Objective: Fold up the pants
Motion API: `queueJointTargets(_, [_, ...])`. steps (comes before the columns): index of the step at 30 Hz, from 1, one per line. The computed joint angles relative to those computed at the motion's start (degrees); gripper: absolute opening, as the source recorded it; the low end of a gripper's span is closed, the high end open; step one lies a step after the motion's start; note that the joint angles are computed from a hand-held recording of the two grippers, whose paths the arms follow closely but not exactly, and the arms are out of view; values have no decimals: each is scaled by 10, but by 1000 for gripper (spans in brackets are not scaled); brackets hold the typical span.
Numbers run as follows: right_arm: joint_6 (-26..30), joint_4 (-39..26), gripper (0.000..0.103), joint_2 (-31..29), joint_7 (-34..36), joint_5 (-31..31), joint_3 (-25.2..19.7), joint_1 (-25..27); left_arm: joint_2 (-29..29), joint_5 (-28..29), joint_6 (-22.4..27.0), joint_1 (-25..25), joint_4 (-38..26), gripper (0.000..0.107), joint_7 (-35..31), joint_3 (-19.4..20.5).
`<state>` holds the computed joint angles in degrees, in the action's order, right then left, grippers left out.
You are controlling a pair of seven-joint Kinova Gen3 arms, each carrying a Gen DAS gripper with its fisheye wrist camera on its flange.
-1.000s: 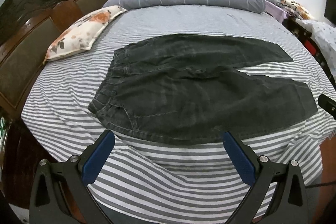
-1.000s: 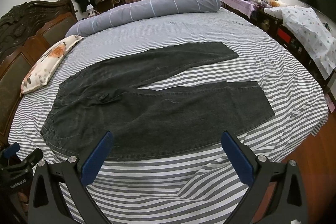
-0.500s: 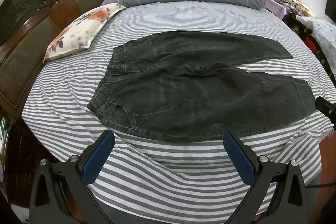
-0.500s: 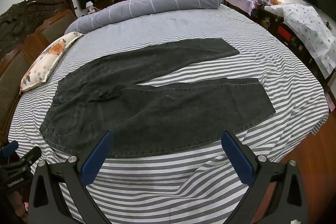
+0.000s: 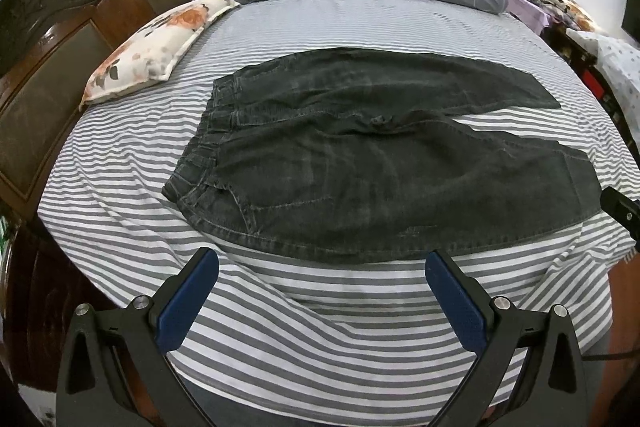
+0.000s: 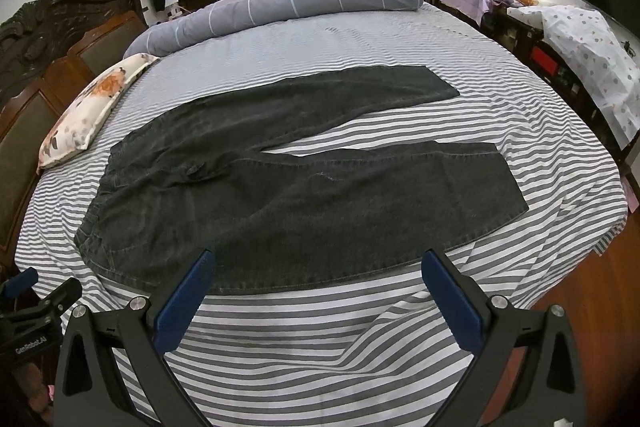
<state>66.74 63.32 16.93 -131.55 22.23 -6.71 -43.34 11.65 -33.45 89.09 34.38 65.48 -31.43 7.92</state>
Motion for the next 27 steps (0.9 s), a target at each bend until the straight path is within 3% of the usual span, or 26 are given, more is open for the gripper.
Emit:
queueJointTargets(20, [18, -17, 102, 15, 6, -4, 5, -4, -8, 15, -17, -26, 34, 102, 13, -2])
queueJointTargets(27, [-4, -11, 102, 15, 21, -31, 0, 13, -12, 20, -36, -42, 49, 101, 4, -4])
